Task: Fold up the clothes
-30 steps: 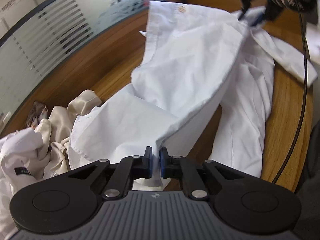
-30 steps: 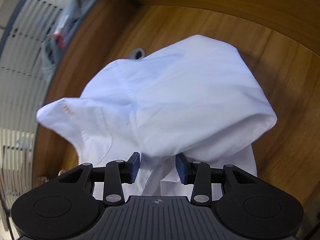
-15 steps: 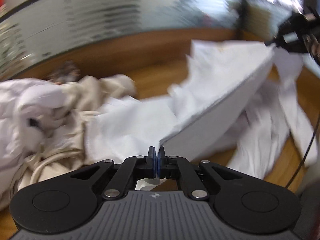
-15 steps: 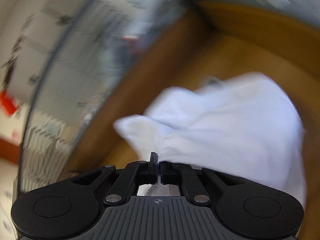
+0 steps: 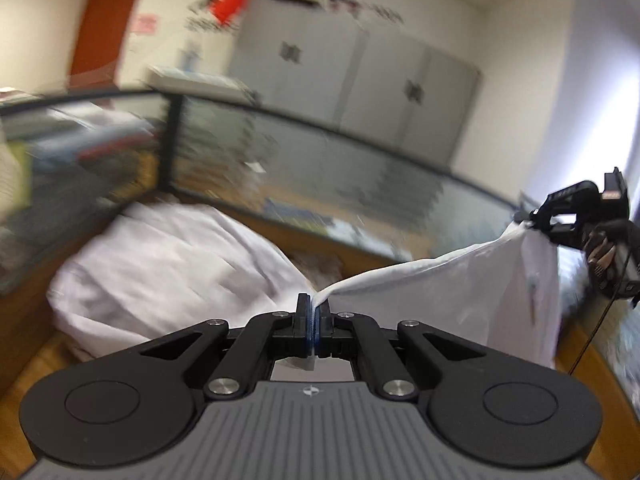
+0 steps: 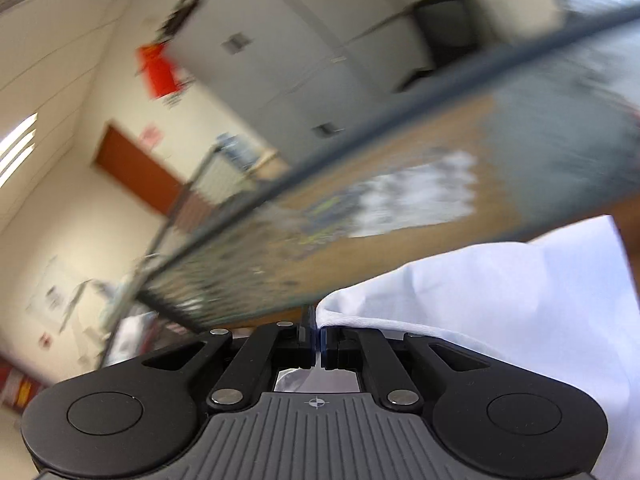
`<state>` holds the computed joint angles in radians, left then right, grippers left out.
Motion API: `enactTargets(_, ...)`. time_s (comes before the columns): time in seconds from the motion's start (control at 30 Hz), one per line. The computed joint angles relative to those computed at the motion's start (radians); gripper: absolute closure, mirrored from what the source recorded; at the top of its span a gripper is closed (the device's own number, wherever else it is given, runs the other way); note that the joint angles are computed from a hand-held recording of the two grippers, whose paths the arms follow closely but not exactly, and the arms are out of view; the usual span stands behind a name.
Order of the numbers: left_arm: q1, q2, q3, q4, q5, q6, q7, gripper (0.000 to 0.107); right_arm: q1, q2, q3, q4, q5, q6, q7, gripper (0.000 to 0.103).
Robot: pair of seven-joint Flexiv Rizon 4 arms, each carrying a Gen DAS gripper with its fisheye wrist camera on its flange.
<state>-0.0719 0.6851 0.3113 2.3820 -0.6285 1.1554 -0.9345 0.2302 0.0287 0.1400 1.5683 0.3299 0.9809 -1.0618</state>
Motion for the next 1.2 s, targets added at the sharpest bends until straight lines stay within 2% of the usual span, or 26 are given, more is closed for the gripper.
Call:
enactTargets(0.1, 0.058, 0.025, 0.027, -0.068, 0.033, -0.055, -0.012, 0.106, 0.046, -0.097, 0.014, -0.177, 0.03, -0.04, -0.051, 0.099)
enactTargets(0.2, 0.068, 0.055, 0.054, -0.152, 0.033, -0.133, -0.01, 0.106, 0.074, -0.186, 0.045, -0.355, 0.048, -0.073, -0.089, 0.099)
enactTargets(0.33, 0.008, 0.1, 0.064, -0.247, -0.012, -0.253, -0.004, 0.106, 0.085, -0.271, 0.072, -0.545, 0.041, -0.1, -0.139, 0.099)
enactTargets(0.4, -0.028, 0.118, 0.058, -0.279, -0.037, -0.335, -0.031, 0.106, 0.07, -0.28, 0.08, -0.587, 0.047, -0.129, -0.158, 0.099)
enactTargets(0.5, -0.097, 0.136, 0.04, -0.287, -0.081, -0.465, -0.072, 0.106, 0.033, -0.266, 0.071, -0.587, 0.038, -0.187, -0.192, 0.099)
enactTargets(0.67, -0.243, 0.148, -0.05, -0.211, -0.174, -0.523, 0.003, 0.106, -0.054, -0.187, 0.04, -0.453, 0.051, -0.23, -0.277, 0.099)
enactTargets(0.77, -0.325, 0.092, -0.093, -0.175, -0.255, -0.546, 0.058, 0.106, -0.095, -0.122, 0.012, -0.341, 0.051, -0.229, -0.325, 0.099)
enactTargets(0.9, -0.385, -0.021, -0.173, -0.152, -0.34, -0.569, 0.15, 0.106, -0.143, -0.052, -0.037, -0.202, 0.002, -0.223, -0.382, 0.099)
enactTargets(1.0, -0.426, -0.145, -0.242, -0.158, -0.427, -0.558, 0.241, 0.106, -0.176, -0.004, -0.068, -0.078, -0.047, -0.192, -0.412, 0.099)
enactTargets(1.2, -0.505, -0.348, -0.423, -0.166, -0.523, -0.44, 0.348, 0.106, -0.261, 0.049, -0.131, 0.153, -0.143, -0.144, -0.456, 0.099)
